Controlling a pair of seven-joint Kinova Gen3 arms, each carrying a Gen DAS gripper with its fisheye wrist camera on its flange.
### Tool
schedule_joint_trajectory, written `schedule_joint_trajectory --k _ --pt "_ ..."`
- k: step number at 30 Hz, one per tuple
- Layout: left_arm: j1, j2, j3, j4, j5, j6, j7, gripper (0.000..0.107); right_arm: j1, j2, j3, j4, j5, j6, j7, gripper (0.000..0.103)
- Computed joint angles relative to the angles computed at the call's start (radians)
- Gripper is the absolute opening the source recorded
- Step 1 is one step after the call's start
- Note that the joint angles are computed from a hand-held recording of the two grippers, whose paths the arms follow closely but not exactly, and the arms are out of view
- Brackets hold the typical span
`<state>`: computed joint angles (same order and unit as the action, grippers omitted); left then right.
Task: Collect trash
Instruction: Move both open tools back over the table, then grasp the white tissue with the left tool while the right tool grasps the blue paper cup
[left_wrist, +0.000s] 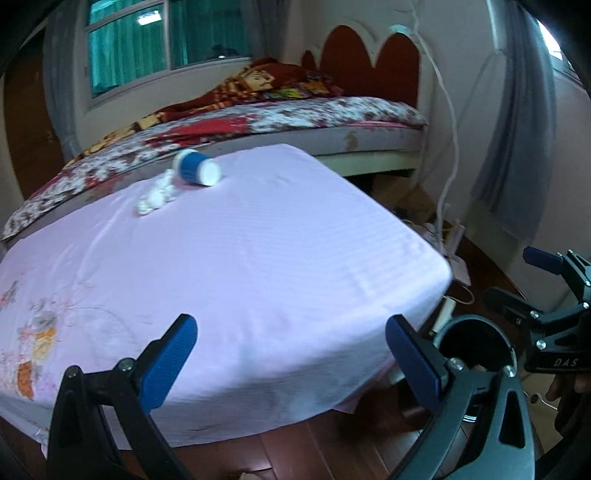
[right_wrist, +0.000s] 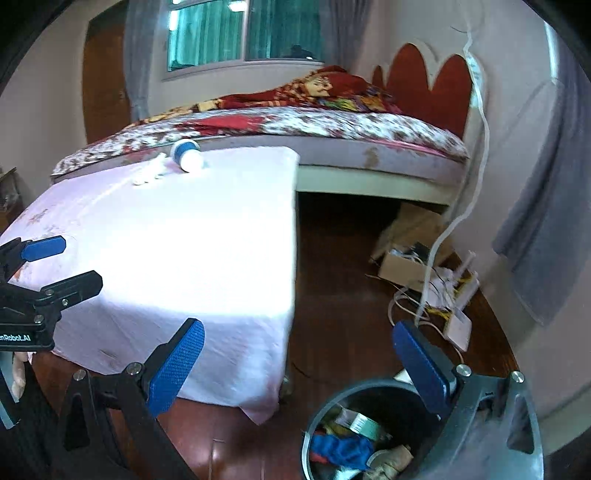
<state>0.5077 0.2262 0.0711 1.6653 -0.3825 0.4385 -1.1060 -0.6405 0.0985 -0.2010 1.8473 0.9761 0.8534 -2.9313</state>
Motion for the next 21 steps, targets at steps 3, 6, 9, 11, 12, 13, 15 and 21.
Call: schedule_joint_trajectory --k 3,6,9,11,12,13,15,21 --pt "-0.008 -0.005 -0.029 -0.006 -0.018 0.011 0.022 0.102 0.031 0.034 -0.037 -0.047 0.009 -0.018 0.021 0.103" --pt "0.035 -0.005 -0.121 -0.016 0.006 0.009 0.013 0.102 0.062 0.069 -0.087 -0.103 0.038 -0.016 0.03 0.103" --pt "0.01 0.0 -0.147 -0.051 -0.003 0.026 0.011 0.102 0.03 0.097 -0.055 -0.159 0.046 -0.038 0.076 0.103" --pt "-0.028 0.016 -0.14 -0.089 -0.004 0.04 -0.002 0.102 -0.009 0.109 0.016 -0.191 0.003 -0.09 0.134 0.103" --pt "-0.053 0.028 -0.133 -0.113 0.007 0.051 -0.016 0.102 -0.003 0.118 0.026 -0.212 -0.033 -0.112 0.174 0.103" --pt "-0.061 0.04 -0.144 -0.135 0.031 0.061 -0.044 0.102 0.019 0.142 0.018 -0.248 -0.074 -0.12 0.215 0.103" --pt "-0.102 0.072 -0.137 -0.178 0.061 0.069 -0.077 0.102 0.095 0.195 -0.049 -0.335 -0.149 -0.098 0.296 0.103" --pt "-0.339 0.284 0.066 -0.437 0.132 0.172 -0.214 0.095 0.18 0.4 -0.057 -0.613 -0.25 -0.135 0.54 0.103"
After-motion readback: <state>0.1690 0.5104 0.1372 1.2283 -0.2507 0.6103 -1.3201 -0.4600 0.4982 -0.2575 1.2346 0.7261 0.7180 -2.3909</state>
